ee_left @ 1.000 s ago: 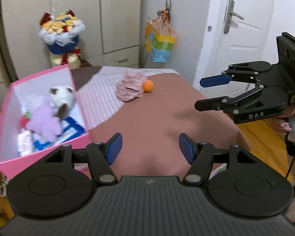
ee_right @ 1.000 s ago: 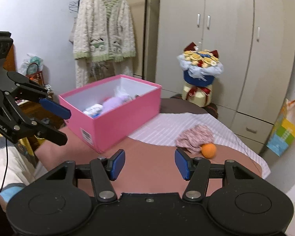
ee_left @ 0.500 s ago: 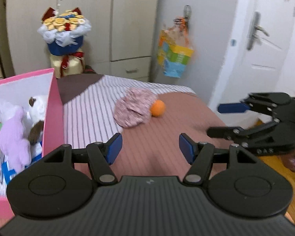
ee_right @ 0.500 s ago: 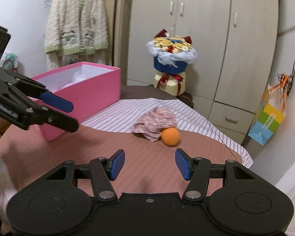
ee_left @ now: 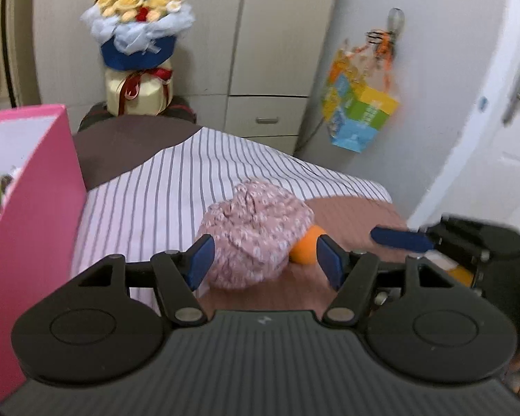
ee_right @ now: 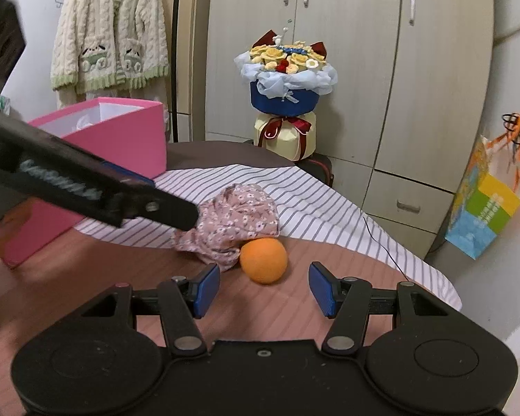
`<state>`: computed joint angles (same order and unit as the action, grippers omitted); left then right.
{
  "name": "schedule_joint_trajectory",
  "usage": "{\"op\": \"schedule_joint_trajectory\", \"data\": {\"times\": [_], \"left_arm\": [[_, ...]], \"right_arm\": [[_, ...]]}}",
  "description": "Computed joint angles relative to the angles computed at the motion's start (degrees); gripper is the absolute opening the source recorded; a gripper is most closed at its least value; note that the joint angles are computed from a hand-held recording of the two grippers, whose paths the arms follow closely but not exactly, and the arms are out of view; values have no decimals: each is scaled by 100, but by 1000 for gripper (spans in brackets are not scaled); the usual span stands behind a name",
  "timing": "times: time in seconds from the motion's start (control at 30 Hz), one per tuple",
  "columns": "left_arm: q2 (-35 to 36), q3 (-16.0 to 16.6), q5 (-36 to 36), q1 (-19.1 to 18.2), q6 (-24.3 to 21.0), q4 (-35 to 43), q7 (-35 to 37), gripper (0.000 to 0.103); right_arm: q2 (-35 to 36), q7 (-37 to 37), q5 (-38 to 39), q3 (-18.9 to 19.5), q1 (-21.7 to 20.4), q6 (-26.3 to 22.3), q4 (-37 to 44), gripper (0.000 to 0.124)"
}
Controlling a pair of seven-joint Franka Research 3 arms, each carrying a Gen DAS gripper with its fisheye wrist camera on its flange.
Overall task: Organize soft objects
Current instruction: 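Move both tools toward the floral scrunchie and orange sponge ball, then grasp the floral scrunchie with left tool while right tool grasps the orange ball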
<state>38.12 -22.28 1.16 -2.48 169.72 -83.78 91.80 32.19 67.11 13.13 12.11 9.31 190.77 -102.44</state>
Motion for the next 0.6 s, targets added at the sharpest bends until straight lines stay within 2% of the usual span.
{"op": "schedule_joint_trajectory", "data": {"times": [0.07,0.13,0.27,0.37,0.5,0.6], "left_arm": [[219,280,23,-272,-131,375,-354,65],[352,598,164,-556,-70,590,-709,66],[753,660,301,-732,-309,1228,-1031,70],[982,1102,509,-1078,-360,1621,-1577,71],[1273,1341,784,-1226,-588,2073,-1995,72],[1339,1510,908,-1273,-633,2145,-2406,72]], "right_arm": [[228,-45,-89,183,-175,-160,303,62],[437,-88,-87,253,-239,-346,604,62],[778,-292,-7,512,-462,-633,1054,62],[957,-495,126,709,-586,-756,1272,61],[1117,-680,309,704,-536,-892,1519,61],[1171,-741,459,603,-422,-963,1614,47]]}}
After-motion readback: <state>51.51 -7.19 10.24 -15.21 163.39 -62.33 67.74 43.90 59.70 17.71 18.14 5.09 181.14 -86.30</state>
